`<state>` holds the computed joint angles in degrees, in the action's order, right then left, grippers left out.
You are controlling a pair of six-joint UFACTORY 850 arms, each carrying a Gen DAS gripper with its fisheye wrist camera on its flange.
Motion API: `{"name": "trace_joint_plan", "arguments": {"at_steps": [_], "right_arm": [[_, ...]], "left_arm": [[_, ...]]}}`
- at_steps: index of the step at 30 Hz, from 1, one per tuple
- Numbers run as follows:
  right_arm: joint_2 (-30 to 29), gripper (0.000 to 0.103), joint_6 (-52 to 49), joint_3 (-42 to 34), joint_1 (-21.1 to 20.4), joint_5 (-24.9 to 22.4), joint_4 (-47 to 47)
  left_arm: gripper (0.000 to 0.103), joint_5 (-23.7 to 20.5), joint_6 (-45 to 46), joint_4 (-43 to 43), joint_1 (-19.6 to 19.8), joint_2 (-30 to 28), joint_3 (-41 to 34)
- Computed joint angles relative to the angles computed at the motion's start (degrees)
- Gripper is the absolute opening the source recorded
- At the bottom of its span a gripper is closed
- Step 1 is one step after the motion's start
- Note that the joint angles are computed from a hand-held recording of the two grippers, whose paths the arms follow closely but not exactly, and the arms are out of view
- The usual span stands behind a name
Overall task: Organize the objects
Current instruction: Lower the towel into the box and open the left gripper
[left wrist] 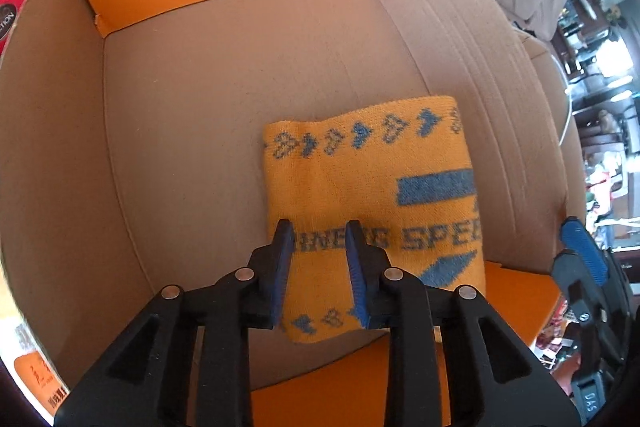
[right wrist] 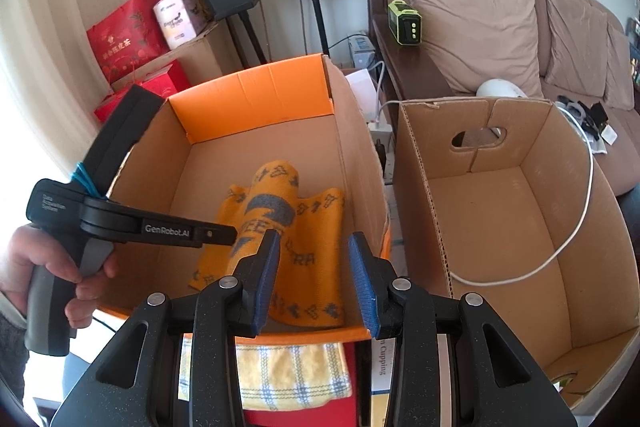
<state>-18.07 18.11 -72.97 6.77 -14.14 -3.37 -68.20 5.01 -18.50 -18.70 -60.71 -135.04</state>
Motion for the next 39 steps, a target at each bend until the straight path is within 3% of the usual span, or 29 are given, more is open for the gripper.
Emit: {"name": "trace_joint_plan", "arguments": {"at_steps": [4, 6, 8, 11, 12, 13, 14, 18, 22, 29, 39], "right_arm": [[-0.4, 0.038, -0.5, -0.5, -0.3, -0.3, 0.4], [-0.7, 0.038, -0.8, -0.8, -0.4, -0.6, 0.6], [-1.2, 0.039, -1.1, -1.2, -0.4, -1.0, 0.8], [-2.4, 0.04, -4.0, -3.0, -0.9, -2.8, 3.8], [-3.3, 0.04, -6.6, -4.2, -1.2, -4.2, 6.5], [-4.3, 0.04, -10.4, -5.7, -1.7, -6.2, 10.6], [-5.3, 0.038, -13.8, -7.1, -2.3, -7.9, 14.4], [-8.6, 0.038, -15.6, -12.4, -2.8, -14.4, 15.5], [-11.3, 0.038, -13.2, -16.3, -2.2, -19.0, 11.4], [-14.1, 0.035, -9.8, -19.7, -0.8, -22.7, 5.5], [-20.7, 0.04, -4.0, -27.9, 2.7, -31.9, -8.1]], "left_arm": [[0.026, -4.2, -0.5, 1.8, -0.2, -3.5, -6.6], [0.035, -4.9, -1.0, 2.4, -0.2, -4.3, -8.6], [0.058, -2.1, -1.4, 3.9, -0.2, -2.5, -6.0], [0.059, -0.7, -1.1, 3.2, 0.3, -1.4, -3.7], [0.058, -1.6, -0.8, 2.7, 0.4, -1.9, -4.3], [0.049, -2.6, -0.7, 2.5, 0.4, -2.7, -5.3], [0.029, -3.0, -0.4, 1.9, 0.5, -3.0, -5.6], [0.008, -1.8, 2.1, 3.4, -0.1, -1.9, -4.2], [0.006, 2.3, 3.6, 3.9, -0.1, 1.3, 0.6], [0.006, 10.4, 5.5, 6.0, 1.2, 11.1, 13.1], [0.007, 11.2, 6.1, 7.8, 1.5, 14.0, 17.9]]}}
